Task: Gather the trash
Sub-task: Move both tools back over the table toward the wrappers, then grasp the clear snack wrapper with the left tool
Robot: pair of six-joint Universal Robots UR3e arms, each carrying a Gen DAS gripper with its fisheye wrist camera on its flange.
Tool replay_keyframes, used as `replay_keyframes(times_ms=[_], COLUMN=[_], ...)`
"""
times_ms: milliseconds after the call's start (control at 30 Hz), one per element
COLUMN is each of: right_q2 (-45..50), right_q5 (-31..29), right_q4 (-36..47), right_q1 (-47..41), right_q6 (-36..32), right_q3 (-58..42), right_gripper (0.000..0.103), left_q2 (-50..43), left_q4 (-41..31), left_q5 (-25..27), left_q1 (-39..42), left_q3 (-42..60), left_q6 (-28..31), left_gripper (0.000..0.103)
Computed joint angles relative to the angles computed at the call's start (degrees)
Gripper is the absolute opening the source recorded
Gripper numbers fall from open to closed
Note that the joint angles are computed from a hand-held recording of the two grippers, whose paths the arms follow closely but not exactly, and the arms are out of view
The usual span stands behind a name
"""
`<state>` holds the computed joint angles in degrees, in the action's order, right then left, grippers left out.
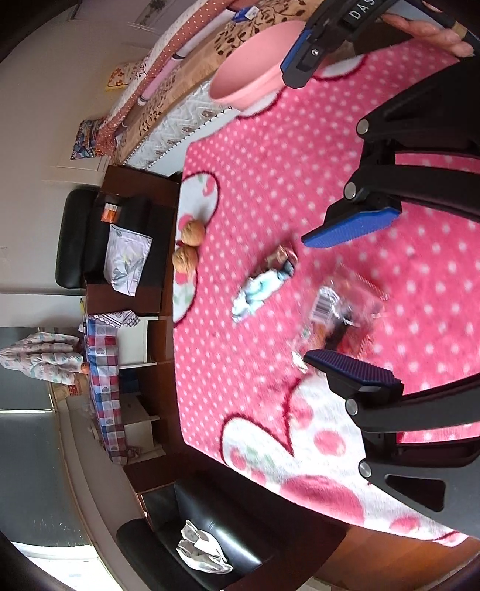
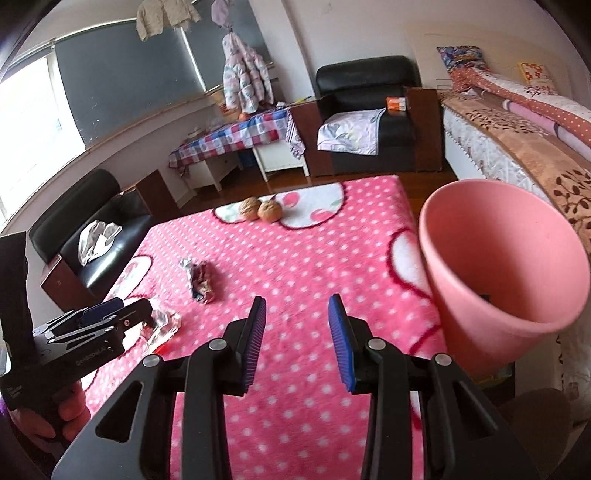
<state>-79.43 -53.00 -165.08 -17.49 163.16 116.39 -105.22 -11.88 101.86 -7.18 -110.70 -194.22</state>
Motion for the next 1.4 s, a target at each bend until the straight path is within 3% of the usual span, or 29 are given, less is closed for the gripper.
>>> replay_keyframes(times_ms=[233,567,1033,1233,1400], right_q2=[1.33,3.7,6.35,7.31,8.09], right_q5=[-1.54,-3.08,-5.19,-6.2,-7.12], right_q4=[1.43,2.57,3.53,3.93,4.17], right_q1=[2.37,4.82,7.4,9.19,10.89], right_q6=[-1.22,-2.28,-3.03,-3.27,-3.27], right_q3=[-1.26,-2.96,-5.68,-6.95,-8.34], right_gripper=[0.036,0.036,0.036,0.036,0.036], left_q2=[2.05,3.13,-3.01,-3.71,-3.22], left_q4=[3.53,3.52,-0.1,-0.12,0.73], left_q5=[-2.41,-11.08,-12.39,-10.78,-10.59], left_q1=[3.51,11.24,11.47,11.11,11.34], left_q3=[-5.54,-9.58,-3.75,-3.15,-3.8], left_q6=[3.46,5.76,4.93,4.91,4.99], left_gripper=[0.06,0.06,0.059,0.038,0.03])
